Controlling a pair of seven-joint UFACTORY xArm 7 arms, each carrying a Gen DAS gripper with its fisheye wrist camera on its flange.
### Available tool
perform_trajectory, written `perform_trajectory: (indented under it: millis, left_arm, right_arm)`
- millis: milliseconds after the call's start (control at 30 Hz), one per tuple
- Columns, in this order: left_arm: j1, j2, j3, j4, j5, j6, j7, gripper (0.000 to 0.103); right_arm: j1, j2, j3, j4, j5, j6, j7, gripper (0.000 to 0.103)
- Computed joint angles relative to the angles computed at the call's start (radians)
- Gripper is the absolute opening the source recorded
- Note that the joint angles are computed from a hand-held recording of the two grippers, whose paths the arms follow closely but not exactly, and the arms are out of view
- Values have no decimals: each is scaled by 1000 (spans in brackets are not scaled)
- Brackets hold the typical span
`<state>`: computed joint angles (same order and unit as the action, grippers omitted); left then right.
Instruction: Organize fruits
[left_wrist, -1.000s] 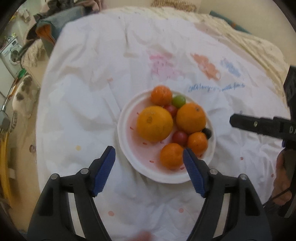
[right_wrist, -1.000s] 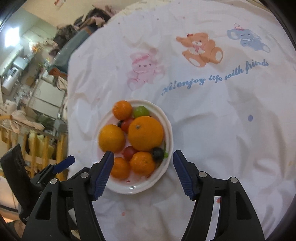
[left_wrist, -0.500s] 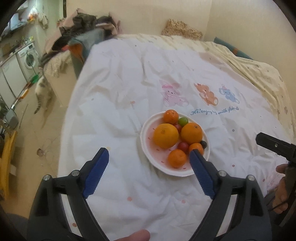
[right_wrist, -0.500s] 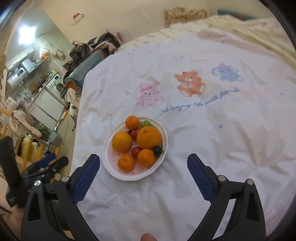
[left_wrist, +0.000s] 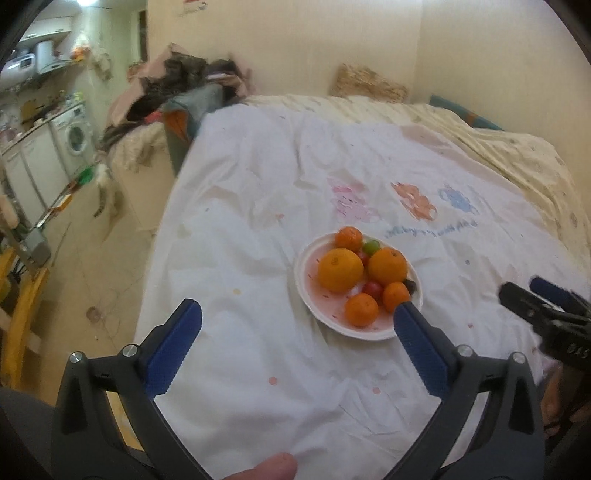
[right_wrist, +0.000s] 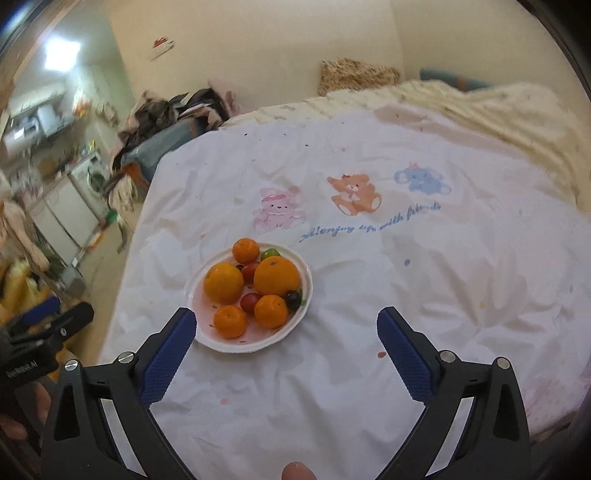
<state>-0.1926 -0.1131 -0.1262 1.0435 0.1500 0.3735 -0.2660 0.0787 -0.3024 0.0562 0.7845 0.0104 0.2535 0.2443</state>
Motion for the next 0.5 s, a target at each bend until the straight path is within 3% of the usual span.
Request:
perform_trajectory:
  millis: [33,100,200,500]
  left_arm:
    - [36,-4,-35,-7,25,-11,-18,103]
    - [19,-11,-17,-17,96,-36,-71,102]
    - [0,-13,-1,-20,25,-41,-20,102]
    - [-8,0,-4,-9,1,-34,4,102]
  right_arm:
    - [-12,4,14,0,-21,-6,10,101]
    - [-32,9,39,0,-63,-15,37,101]
    - [-30,16,41,2,-79,-18,51,101]
    - [-36,17,44,1,-111,-18,86,103]
